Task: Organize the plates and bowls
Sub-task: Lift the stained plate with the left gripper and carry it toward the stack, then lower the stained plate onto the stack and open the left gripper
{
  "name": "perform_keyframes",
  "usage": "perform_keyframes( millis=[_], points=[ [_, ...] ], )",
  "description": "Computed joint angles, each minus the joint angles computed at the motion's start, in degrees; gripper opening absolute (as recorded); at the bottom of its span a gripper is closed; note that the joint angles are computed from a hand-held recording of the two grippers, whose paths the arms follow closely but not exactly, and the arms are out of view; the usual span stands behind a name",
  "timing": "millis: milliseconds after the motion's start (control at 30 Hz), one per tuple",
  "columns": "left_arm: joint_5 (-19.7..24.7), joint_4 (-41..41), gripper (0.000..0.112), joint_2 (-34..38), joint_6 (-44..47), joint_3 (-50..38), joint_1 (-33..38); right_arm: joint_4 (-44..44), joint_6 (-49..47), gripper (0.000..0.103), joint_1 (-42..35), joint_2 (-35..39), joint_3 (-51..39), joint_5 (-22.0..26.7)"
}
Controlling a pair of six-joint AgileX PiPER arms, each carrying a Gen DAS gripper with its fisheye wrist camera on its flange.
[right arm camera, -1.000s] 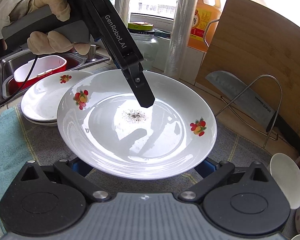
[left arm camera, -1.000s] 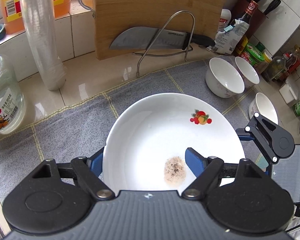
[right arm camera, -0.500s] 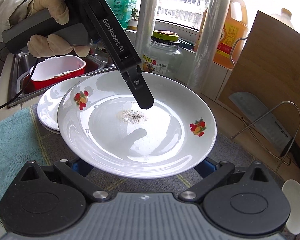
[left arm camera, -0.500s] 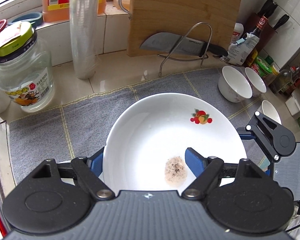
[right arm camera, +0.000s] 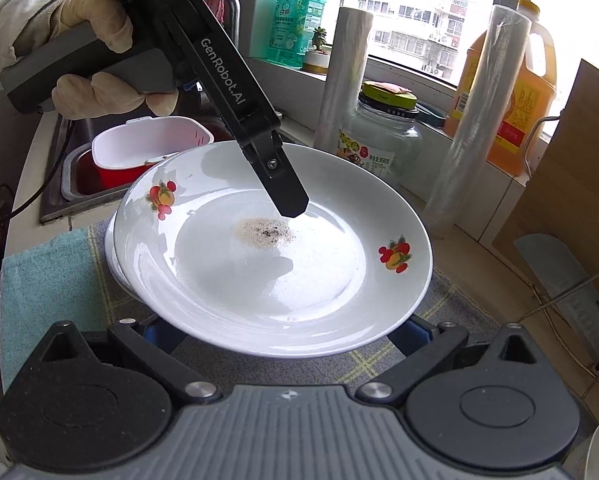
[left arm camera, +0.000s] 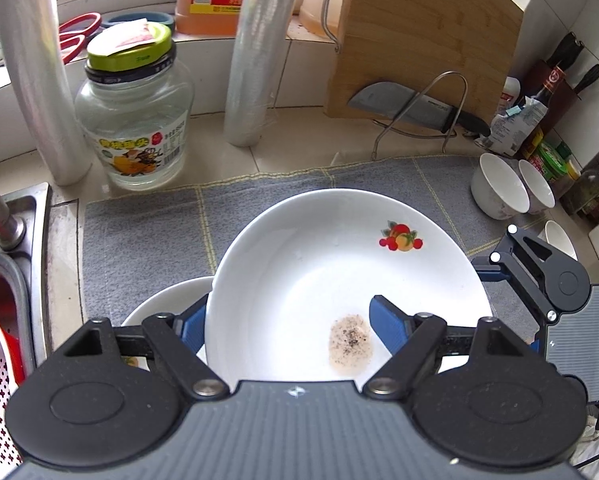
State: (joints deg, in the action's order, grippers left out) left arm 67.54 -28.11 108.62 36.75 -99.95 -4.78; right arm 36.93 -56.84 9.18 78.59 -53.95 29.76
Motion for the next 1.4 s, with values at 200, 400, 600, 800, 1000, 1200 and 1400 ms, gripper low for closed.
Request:
perform_keyframes(
  millis=[200, 400, 600, 800, 1000, 1200, 1400],
  points=[
    [-1.2, -0.5, 0.081, -1.1, 0.9, 2.0, 2.7, -0.6, 0.3, 0.103, 2.8, 3.0, -2.7, -0.8],
    [-2.0, -0.4, 0.081, -1.3, 1.5, 3.4, 4.5, -1.1, 0.5, 0.103, 4.8, 5.3, -4.7, -1.1],
    [-2.2, -0.9, 0.081, -1.2, 2.7, 4.4, 6.2, -2.3, 2.0, 0.103, 6.2, 6.8, -5.8, -0.9],
    [-2.5, -0.4, 0.081, -0.8, 3.6, 5.6, 6.7, -4.6, 4.6, 0.103, 7.6, 7.6, -6.2, -0.7],
    [-2.2, -0.5, 0.081, -0.3, 4.3, 6.2, 7.0, -6.6, 6.7, 0.103, 8.3, 8.2, -6.5, -0.2],
    [-2.0, -0.3, 0.081, 0.3, 4.6, 6.6, 6.7, -7.3, 7.7, 0.103, 8.1, 8.1, -6.3, 0.6],
    [-1.4, -0.2, 0.081, 1.1, 4.8, 6.4, 6.5, -9.7, 10.2, 0.103, 8.5, 7.7, -6.0, 1.2]
  ],
)
